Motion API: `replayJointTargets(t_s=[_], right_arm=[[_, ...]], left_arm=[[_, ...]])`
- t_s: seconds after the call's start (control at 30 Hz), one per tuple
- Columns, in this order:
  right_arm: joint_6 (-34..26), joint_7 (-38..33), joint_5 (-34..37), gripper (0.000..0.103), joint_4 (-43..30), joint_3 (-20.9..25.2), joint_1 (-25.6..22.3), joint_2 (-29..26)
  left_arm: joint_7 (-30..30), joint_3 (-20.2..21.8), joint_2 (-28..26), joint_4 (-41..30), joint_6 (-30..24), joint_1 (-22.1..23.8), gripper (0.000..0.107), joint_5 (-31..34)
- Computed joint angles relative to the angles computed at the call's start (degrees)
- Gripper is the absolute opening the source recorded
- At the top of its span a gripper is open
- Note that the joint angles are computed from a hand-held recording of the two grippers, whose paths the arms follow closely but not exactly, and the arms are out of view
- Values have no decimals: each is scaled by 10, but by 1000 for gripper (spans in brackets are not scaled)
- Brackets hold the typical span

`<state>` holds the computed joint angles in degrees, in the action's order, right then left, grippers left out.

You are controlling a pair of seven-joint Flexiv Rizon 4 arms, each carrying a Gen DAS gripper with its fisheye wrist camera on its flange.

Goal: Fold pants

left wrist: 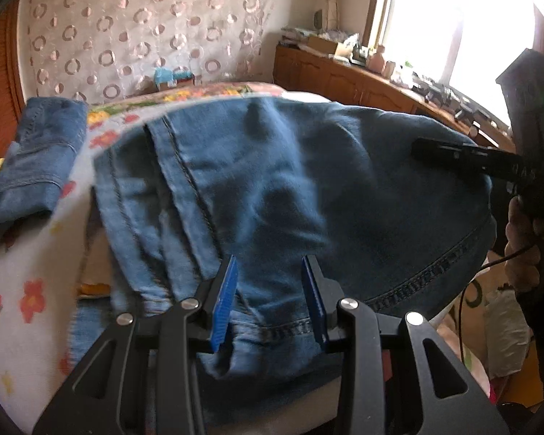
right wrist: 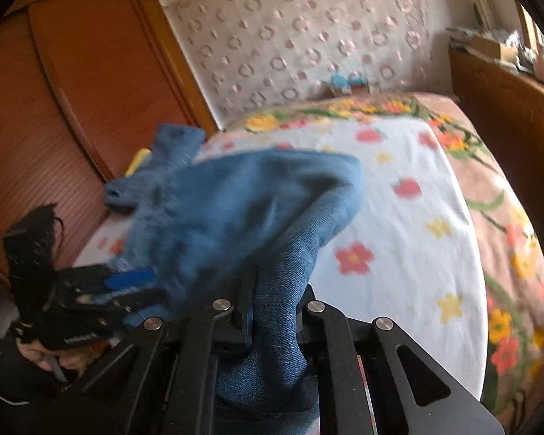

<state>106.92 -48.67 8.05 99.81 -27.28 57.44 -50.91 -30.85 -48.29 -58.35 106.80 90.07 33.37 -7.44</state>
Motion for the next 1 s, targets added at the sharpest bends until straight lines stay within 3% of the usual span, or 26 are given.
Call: replayJointTargets(t_s=[0.23, 0.4, 0.63, 0.77, 0.87, 1.0], right_arm=[[-34, -11, -49, 7, -75, -23, 18, -11], [-75, -2, -113, 7, -181, 19, -18, -48], [-171, 0, -233, 7, -351, 148, -97, -126], [-264, -46, -285, 7, -468, 265, -144, -190], [-330, -93, -277, 7, -546, 336, -161, -237], [-348, -103, -251, 10, -564, 330, -154, -248]], left_arm=[[-4, -51, -4, 29, 34, 82, 36, 29], [-33, -51, -4, 29, 55, 120, 36, 53], [-68, -46, -17, 11, 73, 159, 36, 77], [-82, -40, -21, 1, 79, 168, 36, 84], [-90, -38, -24, -6, 77, 173, 36, 88], [-95, -41, -27, -9, 76, 179, 36, 92]])
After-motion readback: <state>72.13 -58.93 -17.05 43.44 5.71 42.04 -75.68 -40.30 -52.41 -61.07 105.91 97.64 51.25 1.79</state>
